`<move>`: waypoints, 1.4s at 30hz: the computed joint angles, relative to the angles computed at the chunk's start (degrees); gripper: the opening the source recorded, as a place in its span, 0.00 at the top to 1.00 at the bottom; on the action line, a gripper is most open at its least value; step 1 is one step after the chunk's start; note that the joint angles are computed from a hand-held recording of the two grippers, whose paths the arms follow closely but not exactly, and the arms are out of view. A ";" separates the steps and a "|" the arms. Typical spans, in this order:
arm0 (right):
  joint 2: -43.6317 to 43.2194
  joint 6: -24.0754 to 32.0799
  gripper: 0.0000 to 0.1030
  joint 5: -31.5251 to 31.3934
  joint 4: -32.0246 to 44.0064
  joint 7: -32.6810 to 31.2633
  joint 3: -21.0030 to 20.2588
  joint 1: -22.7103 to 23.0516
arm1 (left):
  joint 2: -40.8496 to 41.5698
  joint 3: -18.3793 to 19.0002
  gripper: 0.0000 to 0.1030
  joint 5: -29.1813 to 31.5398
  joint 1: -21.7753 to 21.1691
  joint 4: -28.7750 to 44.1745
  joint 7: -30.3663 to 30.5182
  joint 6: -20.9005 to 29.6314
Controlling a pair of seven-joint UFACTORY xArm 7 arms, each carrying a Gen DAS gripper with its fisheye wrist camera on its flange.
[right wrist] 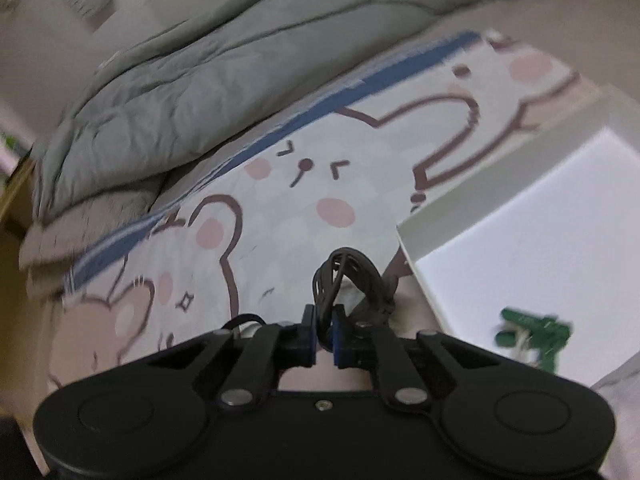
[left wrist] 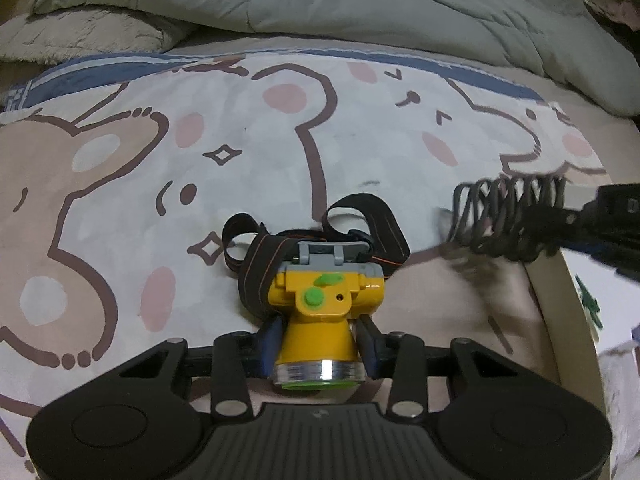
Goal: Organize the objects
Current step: 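Lift the headlamp with the left tool while the right tool lifts the coil clip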
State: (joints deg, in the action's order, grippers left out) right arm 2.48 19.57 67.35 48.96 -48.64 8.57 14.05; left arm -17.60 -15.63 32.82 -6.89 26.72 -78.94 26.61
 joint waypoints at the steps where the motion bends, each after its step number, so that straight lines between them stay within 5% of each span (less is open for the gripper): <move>1: -1.03 -0.09 0.93 -0.17 -0.70 -2.55 -0.01 -0.08 | -0.56 0.44 0.60 -0.99 -0.68 -0.28 1.17 0.24; 15: -17.12 3.99 0.93 2.08 -14.10 -46.86 -7.12 3.76 | -16.99 1.61 0.66 -16.95 -9.22 -8.98 18.75 6.22; 24: -28.27 7.64 0.92 -10.59 -24.84 -58.81 -10.26 6.81 | -22.71 -2.06 0.67 -19.76 -8.73 -11.05 19.07 11.51; 28: -33.47 7.95 0.92 -17.85 -29.51 -60.90 -11.47 8.62 | -22.86 -1.82 0.48 -19.52 -7.79 -10.94 18.56 9.49; 32: -37.14 9.90 0.89 -24.06 -31.83 -59.79 -13.33 9.81 | -19.47 -2.83 0.48 -18.43 -6.49 -8.94 18.44 7.62; 42: -35.85 26.73 0.68 -35.07 -25.08 -45.67 -15.80 5.44 | -7.97 -3.83 0.49 -12.85 -4.65 -1.95 16.36 9.35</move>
State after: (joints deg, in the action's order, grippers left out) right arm -33.37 46.30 32.28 23.88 -94.31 -7.22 19.49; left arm -25.56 -19.47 19.97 -11.53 24.77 -62.58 35.96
